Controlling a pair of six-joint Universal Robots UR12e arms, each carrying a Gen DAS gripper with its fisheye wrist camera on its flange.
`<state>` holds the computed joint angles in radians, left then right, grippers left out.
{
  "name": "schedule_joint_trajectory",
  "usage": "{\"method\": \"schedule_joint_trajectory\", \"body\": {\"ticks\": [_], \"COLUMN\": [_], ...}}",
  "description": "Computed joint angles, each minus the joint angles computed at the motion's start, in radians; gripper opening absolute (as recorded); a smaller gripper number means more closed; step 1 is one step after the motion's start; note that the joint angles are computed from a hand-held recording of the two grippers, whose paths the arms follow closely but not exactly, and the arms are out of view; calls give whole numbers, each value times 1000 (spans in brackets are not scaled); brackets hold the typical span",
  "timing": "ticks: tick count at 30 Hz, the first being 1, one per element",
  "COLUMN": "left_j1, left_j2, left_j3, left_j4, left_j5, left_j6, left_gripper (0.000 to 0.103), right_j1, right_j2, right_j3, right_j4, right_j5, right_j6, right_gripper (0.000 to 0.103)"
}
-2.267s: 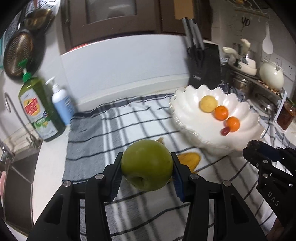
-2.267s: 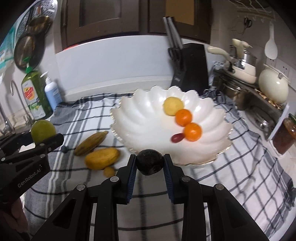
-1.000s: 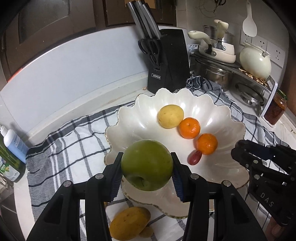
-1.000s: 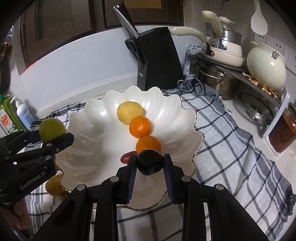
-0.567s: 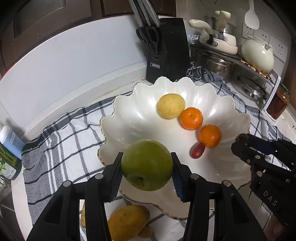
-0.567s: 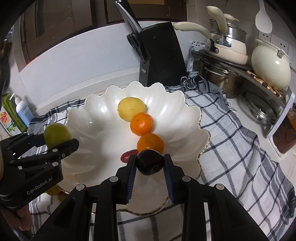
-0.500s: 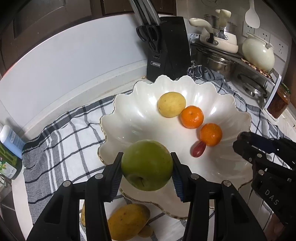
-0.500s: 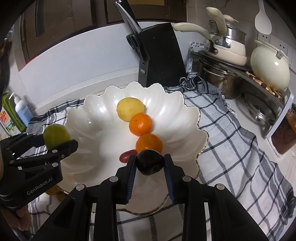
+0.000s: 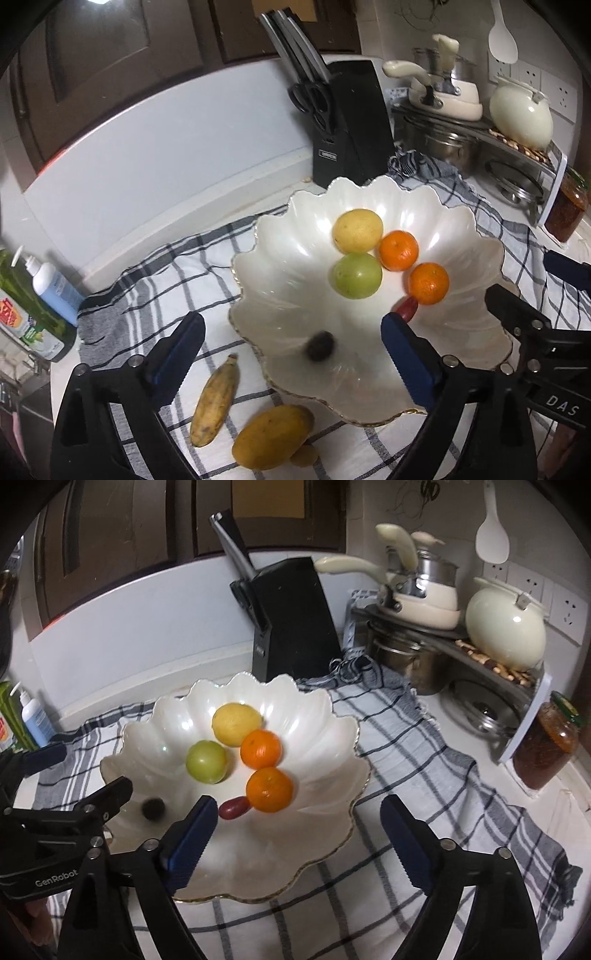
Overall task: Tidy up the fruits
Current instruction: 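Open both tools to drop the apple and plum into the bowl, then withdraw both open tools from the bowl back over the cloth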
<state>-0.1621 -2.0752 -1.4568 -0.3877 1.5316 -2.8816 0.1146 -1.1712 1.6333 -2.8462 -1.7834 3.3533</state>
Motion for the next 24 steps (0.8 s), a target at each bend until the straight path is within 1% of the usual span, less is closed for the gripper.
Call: {"method": "schedule_joint_trajectory", "body": {"ticks": [4,6,12,16,24], "left_j1": [5,8,23,32,57], "left_j2": [16,25,58,74,114], "left_j3": [-14,-24,-54,-70,-122], "left_j4": [15,30,69,91,142], "left_j5": [-1,3,-9,-6,3], "left_j6": [-24,-29,-51,-59,-72], "left_gripper": [99,101,102,102,102], "right_j1": [9,14,29,41,66], "right_j2": [-9,-15,-31,-38,-43], "right_j3": [0,3,5,0,0], "right_j4": [-12,-26,-56,-52,-78], "right_j5": [-33,-40,-31,-29,-25], "right_j6": [4,2,-8,-10,-25], "right_gripper": [93,94,94,94,94]}}
